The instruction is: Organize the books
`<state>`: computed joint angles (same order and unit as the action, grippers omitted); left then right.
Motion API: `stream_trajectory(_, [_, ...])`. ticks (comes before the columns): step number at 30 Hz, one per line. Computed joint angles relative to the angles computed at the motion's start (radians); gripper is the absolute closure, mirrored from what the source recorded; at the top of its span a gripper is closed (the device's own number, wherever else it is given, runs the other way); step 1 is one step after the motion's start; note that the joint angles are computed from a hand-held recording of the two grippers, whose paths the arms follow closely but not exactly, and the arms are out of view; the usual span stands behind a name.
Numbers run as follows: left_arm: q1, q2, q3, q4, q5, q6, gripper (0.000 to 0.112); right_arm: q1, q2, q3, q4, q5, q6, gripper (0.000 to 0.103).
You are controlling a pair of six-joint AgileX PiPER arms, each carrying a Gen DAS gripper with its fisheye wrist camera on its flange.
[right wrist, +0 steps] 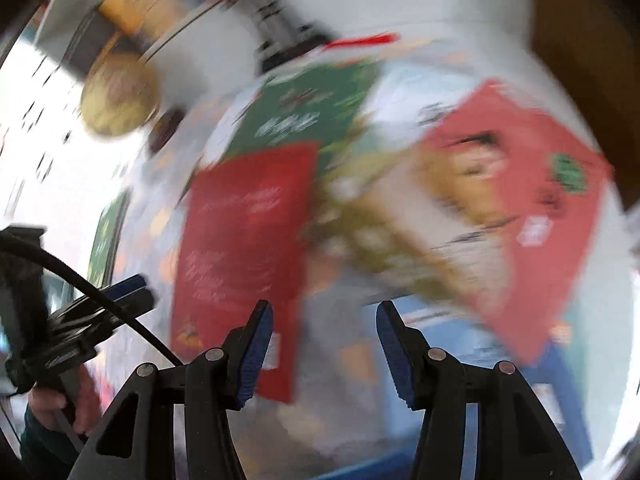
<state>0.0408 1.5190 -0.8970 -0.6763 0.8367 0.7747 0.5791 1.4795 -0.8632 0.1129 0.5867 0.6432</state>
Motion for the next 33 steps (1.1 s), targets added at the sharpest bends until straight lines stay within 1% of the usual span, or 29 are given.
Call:
stream_trajectory(3, [-0.131,0.064,-0.101,-0.011,-0.004,-0.043,0.057,-0.088,-0.065,0.057,-0.064,0.024,0.062,0.051])
stream_trajectory(6, [-0.22,0.148,-0.193,-0.033,0.001,-0.077,0.057,-0.176,-0.107,0.094,-0.076,0.053,0.056,0.051])
stream_trajectory(9, [-0.302,0.233,-0.279,-0.044,0.001,-0.109,0.057,-0.198,-0.119,0.099,-0.165,0.095,0.127,0.05])
stream_trajectory(11, [-0.365,0.284,-0.339,-0.005,-0.012,-0.146,0.057,-0.211,-0.108,0.101,-0.231,0.137,0.206,0.048])
stream_trajectory(12, [-0.388,0.307,-0.363,0.007,-0.013,-0.151,0.057,-0.232,-0.108,0.115,-0.23,0.137,0.214,0.048])
stream_trajectory(14, [-0.439,0.372,-0.427,0.045,-0.021,-0.181,0.057,-0.295,-0.12,0.154,-0.158,0.099,0.161,0.048])
stream_trajectory(15, [-0.455,0.395,-0.448,0.057,-0.024,-0.195,0.057,-0.318,-0.127,0.166,-0.142,0.095,0.136,0.048])
stream_trajectory(16, [-0.471,0.423,-0.473,0.072,-0.031,-0.217,0.057,-0.321,-0.12,0.169,-0.149,0.087,0.147,0.048])
stream_trajectory(19, [-0.493,0.471,-0.515,0.102,-0.043,-0.269,0.057,-0.325,-0.1,0.165,-0.164,0.076,0.153,0.048])
stream_trajectory(24, [-0.509,0.535,-0.581,0.099,-0.006,-0.282,0.056,-0.349,-0.048,0.152,-0.153,0.039,0.137,0.048])
stream_trajectory(25, [-0.518,0.532,-0.575,0.104,-0.019,-0.28,0.056,-0.354,-0.041,0.155,-0.144,0.03,0.125,0.048])
stream_trajectory(27, [-0.521,0.535,-0.58,0.101,-0.012,-0.27,0.053,-0.371,-0.047,0.169,-0.084,0.001,0.067,0.047])
stream_trajectory(28, [-0.52,0.529,-0.57,0.091,-0.011,-0.26,0.053,-0.373,-0.043,0.166,-0.069,0.001,0.05,0.044])
stream_trajectory(31, [-0.5,0.518,-0.548,0.049,0.015,-0.228,0.053,-0.348,-0.038,0.16,-0.119,0.008,0.081,0.04])
stream_trajectory(33, [-0.477,0.484,-0.498,0.009,0.026,-0.2,0.053,-0.339,-0.04,0.16,-0.125,0.013,0.071,0.04])
